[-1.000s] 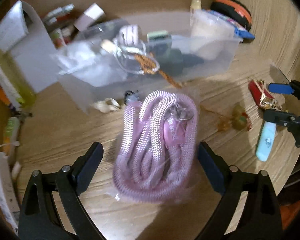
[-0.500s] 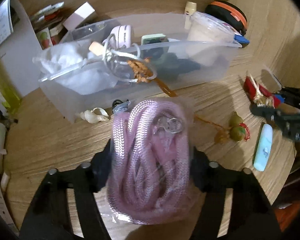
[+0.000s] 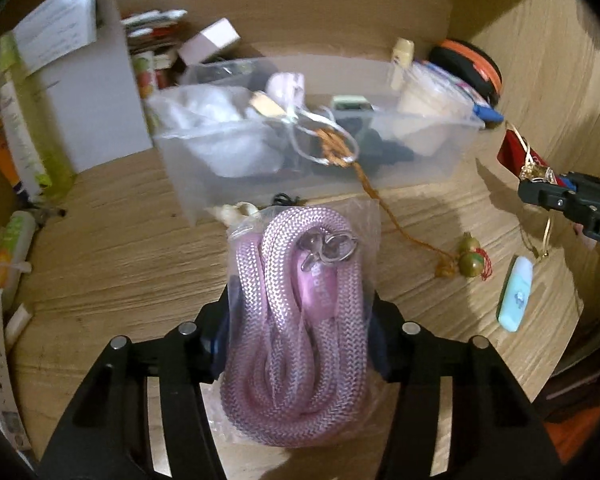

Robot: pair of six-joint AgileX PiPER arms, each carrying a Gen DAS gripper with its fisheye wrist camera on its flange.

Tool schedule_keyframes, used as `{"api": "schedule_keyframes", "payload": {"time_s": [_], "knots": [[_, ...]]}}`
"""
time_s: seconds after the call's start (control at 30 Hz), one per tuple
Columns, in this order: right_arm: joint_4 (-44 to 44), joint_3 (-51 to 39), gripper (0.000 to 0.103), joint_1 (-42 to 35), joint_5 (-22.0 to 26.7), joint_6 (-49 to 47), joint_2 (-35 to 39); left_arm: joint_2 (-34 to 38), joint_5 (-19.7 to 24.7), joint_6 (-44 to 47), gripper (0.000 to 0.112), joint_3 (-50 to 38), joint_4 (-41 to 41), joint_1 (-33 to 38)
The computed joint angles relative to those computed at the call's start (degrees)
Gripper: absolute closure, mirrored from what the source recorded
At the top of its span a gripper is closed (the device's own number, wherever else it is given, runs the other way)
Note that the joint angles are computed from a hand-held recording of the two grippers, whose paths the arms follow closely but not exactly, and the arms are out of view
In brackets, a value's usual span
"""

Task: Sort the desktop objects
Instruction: 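Carry the pink rope bag and red pouch into the clear box and release both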

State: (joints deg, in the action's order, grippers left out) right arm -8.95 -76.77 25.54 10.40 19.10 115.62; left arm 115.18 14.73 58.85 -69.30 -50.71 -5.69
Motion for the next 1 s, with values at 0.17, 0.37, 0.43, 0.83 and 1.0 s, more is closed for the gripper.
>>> {"api": "schedule_keyframes", "payload": {"time_s": [0.17,0.37,0.43,0.83,1.0], "knots": [[1.6,-0.3,0.078,0.4,-1.3,-1.2,-1.0,-3.6,-0.1,13.4,0.058,3.1,-14.5,2.1],[-2.3,-2.3,0.078,1.1,-1.8,2.6,-1.2,-6.2,2.2,22.9,0.058,3.5,-26.3,5.0],[-4.2,-3.4,0.078,1.3,-1.7,4.5,-1.0,-6.6,2.4,25.0,0.058,3.0,-28.8,5.4],[1.7,-12.7,0.078,1.9,-0.8,-1.8,2.5,-3.9,7.8,21.4,0.058,-8.0,-27.9,7.2],[10.1,-20.4,0.078,2.0,1.8,-10.3,6.3,-0.4,9.8,13.3,0.058,-15.9,-21.7,7.2]]}}
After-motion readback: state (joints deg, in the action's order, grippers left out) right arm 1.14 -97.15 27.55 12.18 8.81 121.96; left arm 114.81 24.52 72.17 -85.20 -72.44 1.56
